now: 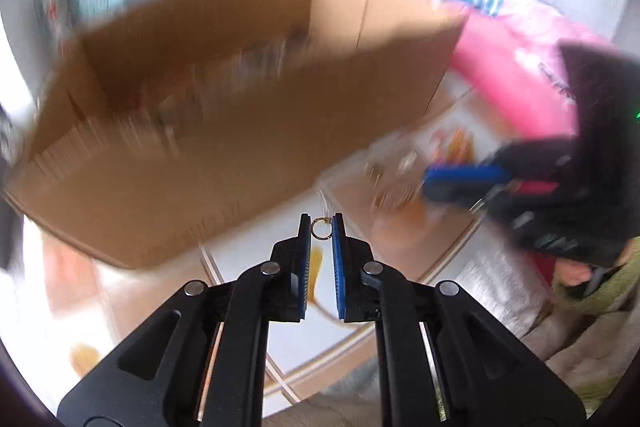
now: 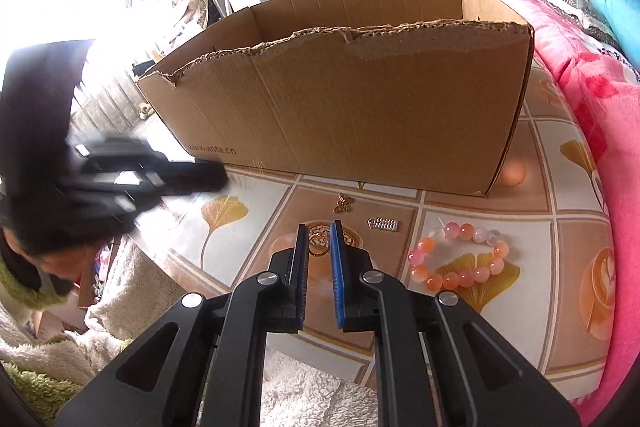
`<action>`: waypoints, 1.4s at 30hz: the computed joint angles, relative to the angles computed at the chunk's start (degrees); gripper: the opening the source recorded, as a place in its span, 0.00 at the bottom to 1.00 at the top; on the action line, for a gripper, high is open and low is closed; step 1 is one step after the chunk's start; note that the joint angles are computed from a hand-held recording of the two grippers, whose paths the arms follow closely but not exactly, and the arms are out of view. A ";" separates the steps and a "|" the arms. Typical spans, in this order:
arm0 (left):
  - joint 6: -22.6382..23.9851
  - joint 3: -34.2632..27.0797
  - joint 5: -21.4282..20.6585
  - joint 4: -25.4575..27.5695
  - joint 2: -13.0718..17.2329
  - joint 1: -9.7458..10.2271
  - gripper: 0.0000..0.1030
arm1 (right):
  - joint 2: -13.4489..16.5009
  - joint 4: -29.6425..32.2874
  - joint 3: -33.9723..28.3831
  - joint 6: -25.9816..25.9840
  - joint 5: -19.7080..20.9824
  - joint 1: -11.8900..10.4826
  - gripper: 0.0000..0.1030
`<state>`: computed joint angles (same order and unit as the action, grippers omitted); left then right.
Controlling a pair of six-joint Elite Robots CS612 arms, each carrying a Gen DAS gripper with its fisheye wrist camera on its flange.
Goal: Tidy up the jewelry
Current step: 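Lift the small gold ring with the left gripper and open it inside the box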
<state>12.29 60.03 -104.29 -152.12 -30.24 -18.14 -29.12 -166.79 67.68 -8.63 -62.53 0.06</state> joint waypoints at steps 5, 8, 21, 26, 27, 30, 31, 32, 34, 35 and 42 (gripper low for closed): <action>-0.61 2.55 -4.60 -10.58 -2.02 0.56 0.09 | -0.28 0.32 0.30 -0.63 -0.24 0.03 0.11; 1.91 1.57 1.41 -4.55 -0.87 -0.29 0.09 | -0.06 0.02 0.05 0.22 0.12 -0.06 0.11; -0.10 1.31 -0.14 -5.89 -0.95 0.21 0.09 | -0.49 -1.33 0.82 0.91 0.30 -0.04 0.11; -0.14 5.84 -0.85 -10.79 -2.23 0.77 0.09 | -1.04 -3.16 1.94 1.16 -0.26 0.10 0.11; -0.07 6.50 -0.99 -11.76 -2.61 0.79 0.09 | -1.35 -4.05 2.43 1.12 -0.43 0.16 0.11; 0.03 8.06 -1.97 -15.15 -3.53 1.22 0.09 | -2.32 -6.89 3.80 0.98 -0.86 0.42 0.11; -0.12 8.61 -2.35 -16.57 -3.98 1.34 0.09 | -2.66 -7.95 4.19 0.86 -0.82 0.52 0.11; -0.28 9.12 -2.74 -18.14 -4.43 1.49 0.09 | -2.89 -8.67 4.37 0.85 -0.44 0.55 0.11; -0.62 9.53 -3.55 -20.53 -5.06 1.74 0.09 | -3.37 -10.79 4.49 0.86 0.91 0.57 0.11; -0.88 9.44 -3.86 -21.61 -5.28 1.91 0.09 | -3.52 -11.54 4.24 0.75 1.63 0.58 0.11; -4.01 0.11 -5.88 -12.40 -2.53 3.32 0.09 | -1.85 -7.62 -4.53 -0.09 8.99 -0.05 0.11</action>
